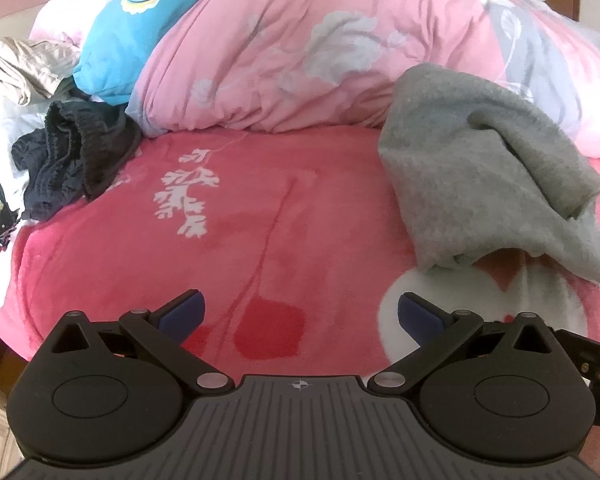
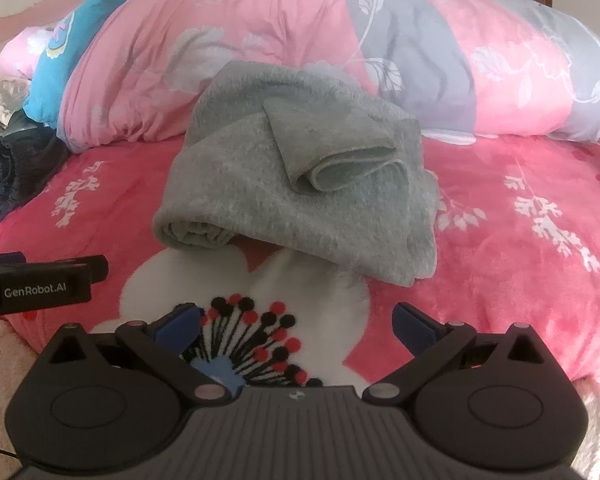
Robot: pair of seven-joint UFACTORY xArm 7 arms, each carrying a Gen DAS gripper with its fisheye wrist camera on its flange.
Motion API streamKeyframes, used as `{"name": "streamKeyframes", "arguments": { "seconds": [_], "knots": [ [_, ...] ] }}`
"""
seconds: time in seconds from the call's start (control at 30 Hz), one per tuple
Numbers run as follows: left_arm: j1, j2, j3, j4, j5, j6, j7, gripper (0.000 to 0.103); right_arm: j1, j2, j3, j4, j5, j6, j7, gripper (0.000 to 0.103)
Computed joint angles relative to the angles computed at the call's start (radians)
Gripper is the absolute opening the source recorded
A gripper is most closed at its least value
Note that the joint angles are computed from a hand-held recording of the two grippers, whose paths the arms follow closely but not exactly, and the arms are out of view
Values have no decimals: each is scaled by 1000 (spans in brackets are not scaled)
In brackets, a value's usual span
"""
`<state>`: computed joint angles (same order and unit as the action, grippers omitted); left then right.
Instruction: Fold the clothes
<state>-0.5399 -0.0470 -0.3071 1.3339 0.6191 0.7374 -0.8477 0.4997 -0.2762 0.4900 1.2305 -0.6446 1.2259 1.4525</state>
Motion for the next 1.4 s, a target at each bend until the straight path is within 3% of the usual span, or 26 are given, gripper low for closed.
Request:
{"name": "streamKeyframes", "arguments": {
  "seconds": [1.0, 1.4],
  "knots": [
    [0, 4, 5, 3, -14, -2, 6, 103, 13, 23, -10, 25, -3, 13, -14, 103],
    [15, -4, 11, -23, -39, -93, 17, 103, 12, 3, -15, 6, -21, -17, -7, 103]
  ]
}}
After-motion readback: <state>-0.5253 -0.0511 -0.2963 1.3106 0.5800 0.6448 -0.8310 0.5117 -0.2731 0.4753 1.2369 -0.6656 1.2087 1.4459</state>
